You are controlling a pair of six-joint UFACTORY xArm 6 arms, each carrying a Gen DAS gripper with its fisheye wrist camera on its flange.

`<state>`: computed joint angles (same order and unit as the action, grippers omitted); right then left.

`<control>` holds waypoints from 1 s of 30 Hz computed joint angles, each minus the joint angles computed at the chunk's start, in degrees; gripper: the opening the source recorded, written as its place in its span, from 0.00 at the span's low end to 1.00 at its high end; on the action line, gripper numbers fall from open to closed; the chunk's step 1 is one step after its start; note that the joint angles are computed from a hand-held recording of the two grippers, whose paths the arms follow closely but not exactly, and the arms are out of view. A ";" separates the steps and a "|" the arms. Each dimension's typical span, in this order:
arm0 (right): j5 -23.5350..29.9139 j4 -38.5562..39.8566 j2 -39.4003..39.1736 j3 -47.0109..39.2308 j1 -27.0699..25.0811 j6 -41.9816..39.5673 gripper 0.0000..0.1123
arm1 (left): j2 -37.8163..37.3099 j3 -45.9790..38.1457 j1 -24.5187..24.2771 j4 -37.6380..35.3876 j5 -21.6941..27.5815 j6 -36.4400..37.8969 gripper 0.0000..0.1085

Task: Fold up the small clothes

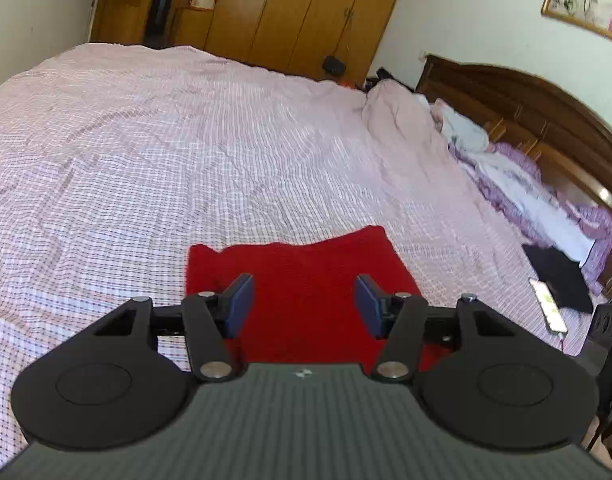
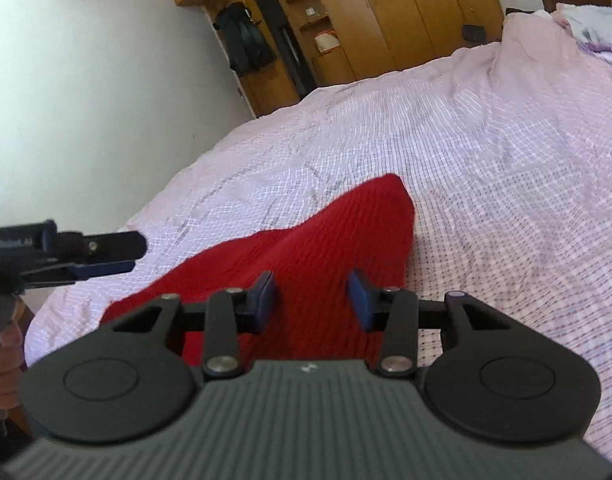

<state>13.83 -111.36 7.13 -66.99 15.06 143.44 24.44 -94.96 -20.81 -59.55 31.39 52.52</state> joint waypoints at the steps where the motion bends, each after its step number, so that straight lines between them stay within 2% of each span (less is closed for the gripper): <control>1: 0.53 0.20 0.11 -0.11 0.32 -0.76 0.39 | -0.11 0.24 -0.42 0.29 -0.66 -0.40 0.56; 4: -0.04 0.07 0.36 -0.73 0.57 -2.96 0.39 | 0.41 0.59 -1.15 3.46 -3.52 -4.93 0.56; 8: -1.88 -2.06 0.47 -0.88 -0.14 -4.30 0.39 | 2.97 -0.07 -1.12 14.26 -8.55 -16.42 0.57; 10: -1.08 -2.44 0.40 -0.53 0.02 -3.68 0.39 | 4.76 -2.74 0.37 16.28 -4.29 -20.14 0.57; 12: 1.02 -1.12 -0.70 0.90 0.46 -3.27 0.41 | 6.10 -4.99 1.98 12.39 0.86 -19.36 0.57; 14: 3.82 1.73 -2.30 2.75 1.34 -5.70 0.47 | 6.20 -5.16 2.80 9.26 2.75 -17.50 0.57; 18: 4.34 12.55 -4.17 3.11 2.78 -24.15 0.59 | 5.99 -5.02 4.04 10.68 3.05 -16.89 0.57; 20: 3.46 17.53 -4.48 2.29 3.75 -33.21 0.61 | 4.91 -3.31 4.80 10.18 2.62 -16.50 0.57; 24: 3.51 27.34 -2.78 -0.96 7.23 -51.28 0.72 | 2.08 1.21 6.34 14.58 -0.62 -17.32 0.57; 27: 6.07 37.57 0.86 -4.67 10.30 -67.37 0.73 | 1.16 2.92 7.74 16.12 -0.77 -17.04 0.57; 30: 10.25 42.24 5.61 -9.53 12.96 -78.64 0.73 | 0.96 3.65 8.84 15.79 0.22 -16.64 0.57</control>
<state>24.08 -69.12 12.73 -76.52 28.02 64.81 25.41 -91.31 -11.97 -43.77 31.61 35.88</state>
